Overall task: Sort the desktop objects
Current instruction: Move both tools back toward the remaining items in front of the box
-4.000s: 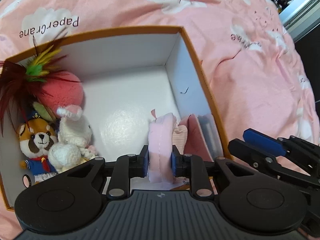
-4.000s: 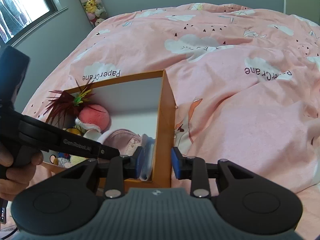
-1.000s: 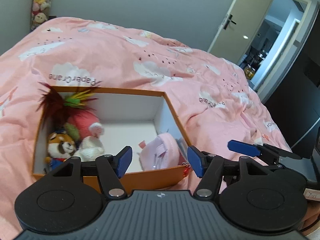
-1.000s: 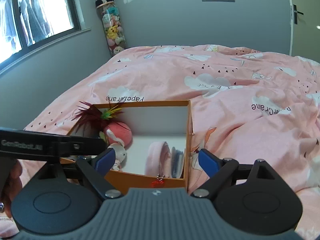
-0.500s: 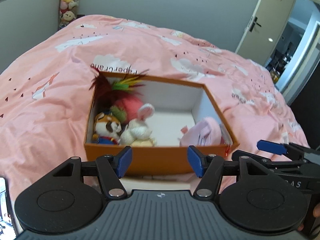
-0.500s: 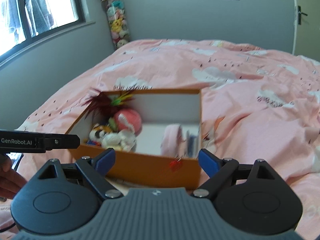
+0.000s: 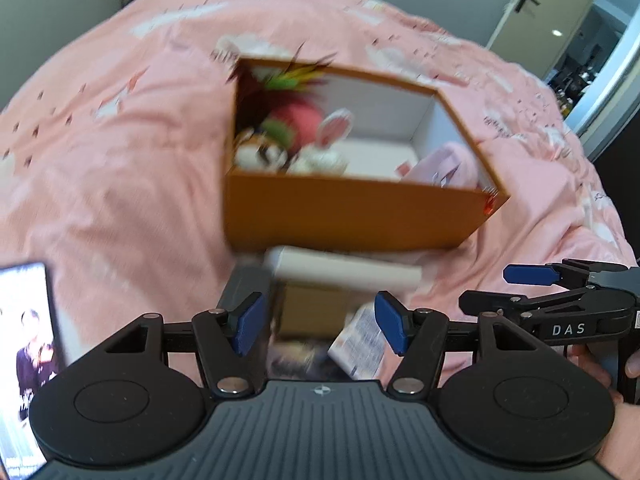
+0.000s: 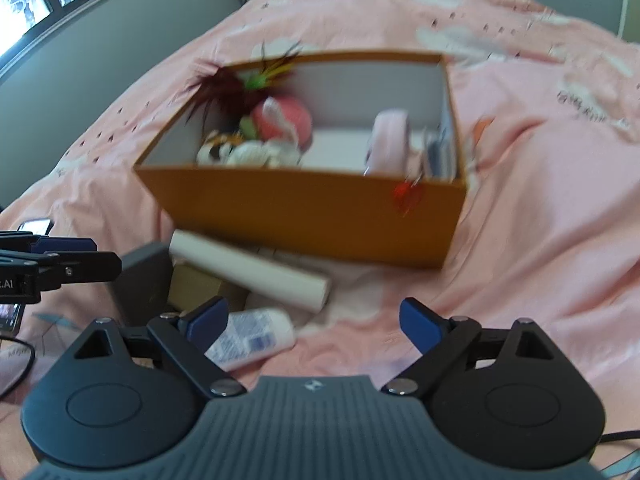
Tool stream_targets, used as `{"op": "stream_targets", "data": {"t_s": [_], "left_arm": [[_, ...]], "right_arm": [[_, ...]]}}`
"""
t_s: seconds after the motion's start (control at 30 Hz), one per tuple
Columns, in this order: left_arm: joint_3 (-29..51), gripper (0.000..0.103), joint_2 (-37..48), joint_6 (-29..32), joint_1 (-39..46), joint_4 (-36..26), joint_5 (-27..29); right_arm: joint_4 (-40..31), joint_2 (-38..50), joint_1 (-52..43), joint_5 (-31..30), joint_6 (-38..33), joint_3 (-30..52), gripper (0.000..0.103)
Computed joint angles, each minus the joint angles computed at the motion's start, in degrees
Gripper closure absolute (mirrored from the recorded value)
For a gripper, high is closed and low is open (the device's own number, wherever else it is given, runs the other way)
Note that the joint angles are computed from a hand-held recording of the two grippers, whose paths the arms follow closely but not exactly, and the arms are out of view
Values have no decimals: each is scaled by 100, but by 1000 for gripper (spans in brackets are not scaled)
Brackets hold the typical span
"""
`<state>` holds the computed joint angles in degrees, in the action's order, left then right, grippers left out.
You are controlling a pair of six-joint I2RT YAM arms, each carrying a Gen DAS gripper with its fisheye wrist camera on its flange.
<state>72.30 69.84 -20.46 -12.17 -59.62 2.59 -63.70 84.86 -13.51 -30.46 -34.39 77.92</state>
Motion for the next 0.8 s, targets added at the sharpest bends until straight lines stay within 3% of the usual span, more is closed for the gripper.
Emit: {"op": "stream_targets", "data": {"t_s": [0.13,0.33,0.53,0.6,0.8], "left_arm": [[-98,33,-21,147,125,-292,177],[-124,33,97,495,-37,-626,301],[-258,33,142,464,-33,-885,164],[-305,38,138,454,-1,-921,166],[-380,41,146,571,28,-952,177]], "right_arm": [[-188,-21,182,92,-181,-142,26],[-521,-38,622,97,-708,-258,34],[-795,169,1147,116,-1202,-95,35],[-826,247,1292,90,-1275,-29,35],[-760,577,1745,338,-1077,92,35]]}}
